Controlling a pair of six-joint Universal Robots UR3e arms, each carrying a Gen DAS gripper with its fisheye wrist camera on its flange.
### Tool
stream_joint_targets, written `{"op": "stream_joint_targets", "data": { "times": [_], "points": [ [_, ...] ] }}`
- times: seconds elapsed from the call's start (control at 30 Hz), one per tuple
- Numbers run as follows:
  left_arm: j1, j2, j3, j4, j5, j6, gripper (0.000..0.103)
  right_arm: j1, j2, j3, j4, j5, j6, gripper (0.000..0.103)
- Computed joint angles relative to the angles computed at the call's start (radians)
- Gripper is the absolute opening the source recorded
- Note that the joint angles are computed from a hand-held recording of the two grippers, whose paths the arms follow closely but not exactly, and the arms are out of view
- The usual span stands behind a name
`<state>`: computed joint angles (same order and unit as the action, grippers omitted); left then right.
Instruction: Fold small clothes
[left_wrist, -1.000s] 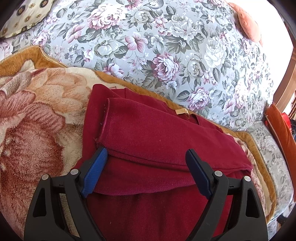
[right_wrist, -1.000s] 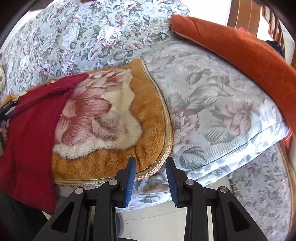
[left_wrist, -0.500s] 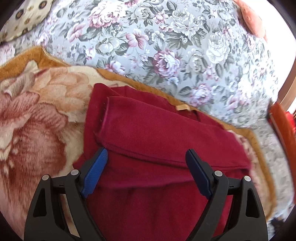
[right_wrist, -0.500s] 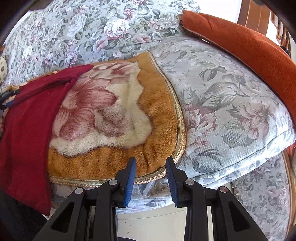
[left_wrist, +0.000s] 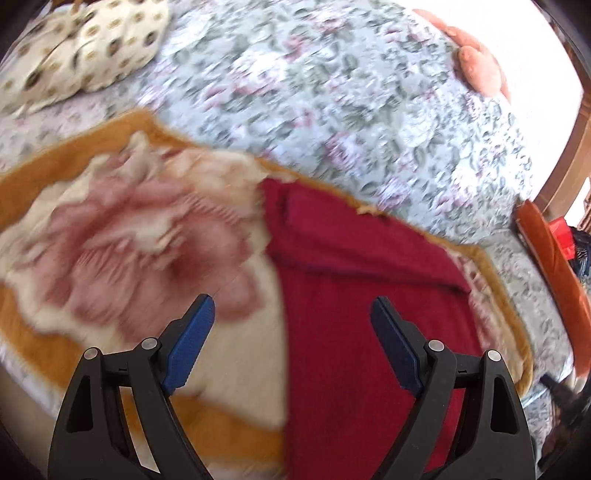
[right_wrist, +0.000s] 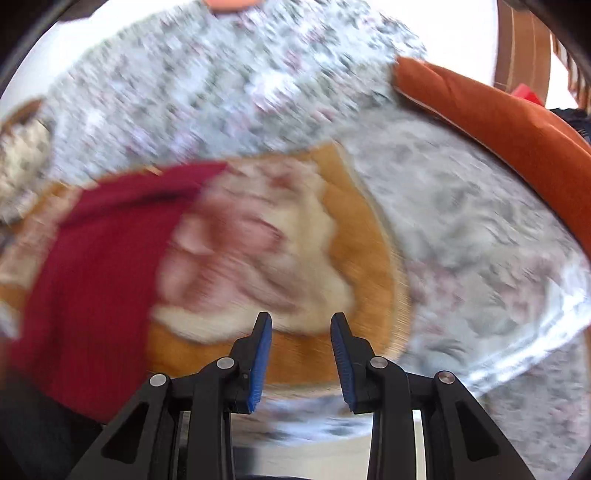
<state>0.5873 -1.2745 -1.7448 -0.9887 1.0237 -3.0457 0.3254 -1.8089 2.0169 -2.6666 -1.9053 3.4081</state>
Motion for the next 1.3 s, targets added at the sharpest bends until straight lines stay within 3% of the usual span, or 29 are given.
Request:
{"op": "stream_joint_targets", "data": {
  "times": [0.13,0.27,0.37,0.47,0.53,0.67,0.77,0.9,1.0,1.07,1.13,1.3],
  "points": [
    [0.137,0.17,-0.125,-0.226,-0.103,0.134,0.086,0.104,0.12,-0.075,-0.1,-0.071,0.058,0.046],
    [0.243,0.354,-0.193,-0.569,-0.186,0.336,0.086,0.157,0.28,-0.105,-0.195,-0.134,0.101,0.058],
    [0.256,0.428,-0.194,-0.763,-0.189,0.471,0.086,0.151,0.363,-0.082,-0.244,-0.076,0.147,0.058],
    [0.242,0.492,-0.212,-0.855,-0.158,0.562,0.086,0.172,0.46,-0.048,-0.385,-0.109,0.137,0.058],
    [0.276,0.528,-0.222,-0.95,-0.162,0.654,0.086,0.185,0.516,-0.027,-0.505,-0.143,0.108,0.064],
    [0.385,0.571,-0.233,-1.143,-0.159,0.788,0.086,0.189,0.551,-0.003,-0.611,-0.155,0.117,0.067],
    [0.434,0.515,-0.201,-1.265,-0.182,0.849,0.086,0.194,0.547,-0.023,-0.563,-0.161,0.121,0.068],
    [0.407,0.443,-0.183,-1.309,-0.198,0.844,0.085,0.168,0.479,-0.049,-0.4,-0.094,0.135,0.068],
    [0.409,0.419,-0.147,-1.384,-0.224,0.907,0.064,0.156,0.401,-0.002,-0.371,-0.039,0.169,0.065],
    [0.422,0.407,-0.128,-1.442,-0.229,0.946,0.055,0.166,0.346,0.059,-0.405,-0.013,0.21,0.065],
    [0.431,0.401,-0.108,-1.491,-0.24,0.984,0.04,0.209,0.312,0.086,-0.385,-0.054,0.262,0.065],
    [0.4,0.41,-0.108,-1.465,-0.267,0.97,0.039,0.264,0.287,0.158,-0.426,-0.049,0.399,0.065]
  ]
}}
